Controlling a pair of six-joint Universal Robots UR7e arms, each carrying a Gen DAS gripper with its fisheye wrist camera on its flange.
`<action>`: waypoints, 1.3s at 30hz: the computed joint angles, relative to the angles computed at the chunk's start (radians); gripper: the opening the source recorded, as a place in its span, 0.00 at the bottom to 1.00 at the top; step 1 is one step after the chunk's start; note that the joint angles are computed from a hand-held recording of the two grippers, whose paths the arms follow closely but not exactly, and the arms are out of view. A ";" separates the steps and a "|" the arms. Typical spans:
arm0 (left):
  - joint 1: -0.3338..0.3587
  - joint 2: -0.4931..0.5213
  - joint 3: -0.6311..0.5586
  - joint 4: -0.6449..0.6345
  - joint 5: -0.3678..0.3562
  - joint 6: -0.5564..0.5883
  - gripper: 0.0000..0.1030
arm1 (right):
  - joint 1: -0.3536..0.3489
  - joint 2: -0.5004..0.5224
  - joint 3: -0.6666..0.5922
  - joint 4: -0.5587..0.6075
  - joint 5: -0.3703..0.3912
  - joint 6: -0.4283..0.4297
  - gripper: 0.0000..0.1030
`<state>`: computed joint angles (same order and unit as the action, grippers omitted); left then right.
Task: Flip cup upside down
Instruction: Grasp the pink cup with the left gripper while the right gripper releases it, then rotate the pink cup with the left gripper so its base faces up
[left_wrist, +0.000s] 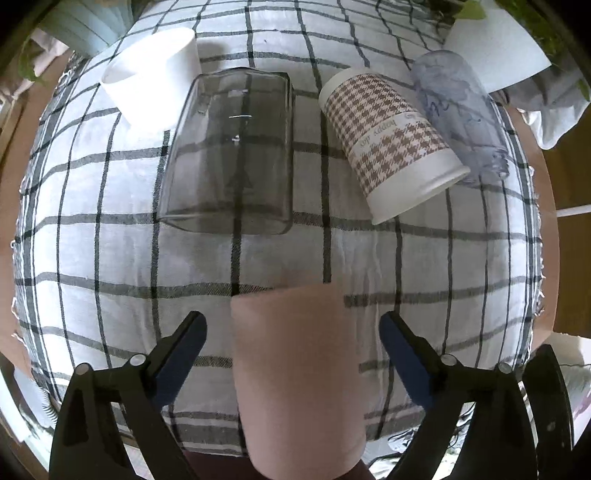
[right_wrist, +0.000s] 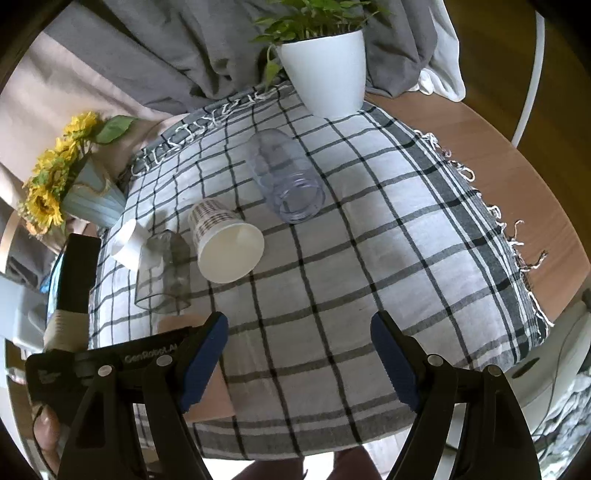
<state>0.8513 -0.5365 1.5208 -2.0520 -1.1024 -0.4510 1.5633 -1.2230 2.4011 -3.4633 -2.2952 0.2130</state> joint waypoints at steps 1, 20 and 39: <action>-0.001 0.004 -0.004 0.002 0.002 -0.002 0.88 | -0.004 -0.002 0.000 0.002 0.001 -0.002 0.77; -0.018 -0.036 0.039 -0.080 0.048 0.019 0.61 | -0.008 0.003 0.002 -0.012 0.009 -0.026 0.77; -0.084 -0.111 0.219 -0.412 0.107 0.217 0.61 | 0.033 0.017 0.019 -0.056 -0.051 -0.059 0.77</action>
<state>0.7676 -0.6480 1.7402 -2.4637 -0.9957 -0.2344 1.5968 -1.2065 2.4198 -3.5197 -2.3467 0.1544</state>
